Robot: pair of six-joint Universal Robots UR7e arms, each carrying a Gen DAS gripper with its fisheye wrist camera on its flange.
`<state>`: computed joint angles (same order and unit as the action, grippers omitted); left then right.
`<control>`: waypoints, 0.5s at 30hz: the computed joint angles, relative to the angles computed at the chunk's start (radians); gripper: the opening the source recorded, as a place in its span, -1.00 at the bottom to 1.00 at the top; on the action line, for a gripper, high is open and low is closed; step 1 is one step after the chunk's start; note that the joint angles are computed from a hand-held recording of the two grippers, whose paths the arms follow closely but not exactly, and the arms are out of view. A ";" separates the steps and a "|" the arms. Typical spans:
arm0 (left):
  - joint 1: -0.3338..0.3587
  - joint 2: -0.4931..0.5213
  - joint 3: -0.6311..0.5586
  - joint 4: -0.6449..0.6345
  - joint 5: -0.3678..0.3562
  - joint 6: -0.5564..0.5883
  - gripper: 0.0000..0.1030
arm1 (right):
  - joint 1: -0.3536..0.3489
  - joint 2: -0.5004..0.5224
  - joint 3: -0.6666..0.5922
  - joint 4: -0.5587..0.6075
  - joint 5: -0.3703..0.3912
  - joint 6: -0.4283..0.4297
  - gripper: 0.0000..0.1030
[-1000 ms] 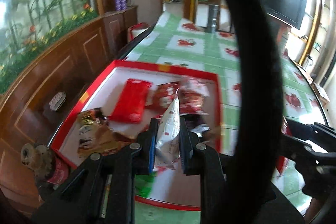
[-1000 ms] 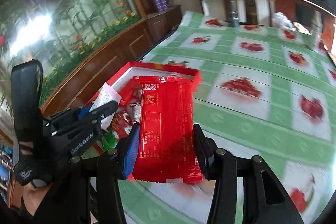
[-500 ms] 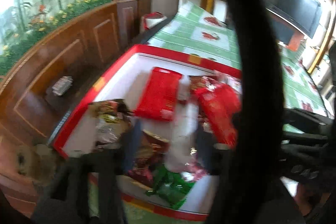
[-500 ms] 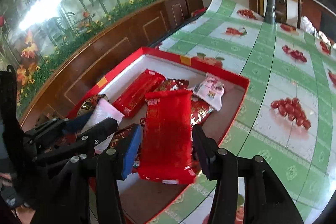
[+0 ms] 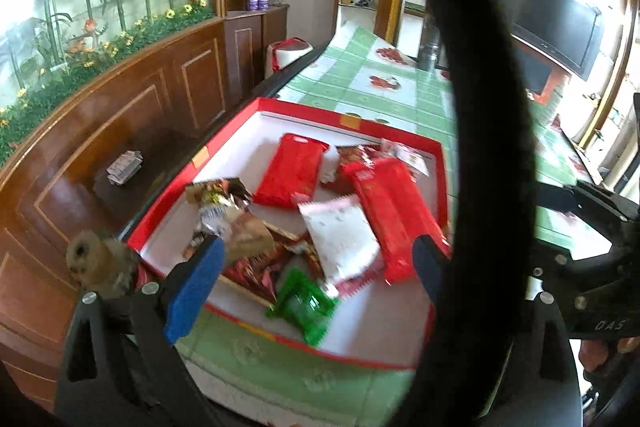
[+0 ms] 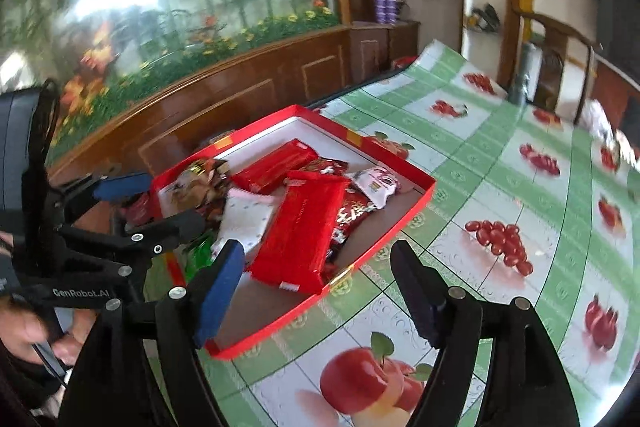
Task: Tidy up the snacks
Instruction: 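Open the right tool over the tray while the left tool releases the pink-white packet there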
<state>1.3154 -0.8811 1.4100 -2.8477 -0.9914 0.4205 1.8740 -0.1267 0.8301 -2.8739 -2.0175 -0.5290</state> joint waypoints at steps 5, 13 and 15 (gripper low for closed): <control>-0.012 -0.052 0.075 -0.035 0.010 0.026 0.84 | 0.018 0.000 0.023 -0.045 -0.051 -0.077 0.52; -0.017 -0.119 0.145 -0.059 0.007 0.034 0.84 | 0.034 0.014 0.032 -0.106 -0.074 -0.159 0.52; -0.016 -0.131 0.153 -0.048 -0.002 0.020 0.84 | 0.036 0.016 0.032 -0.110 -0.072 -0.172 0.52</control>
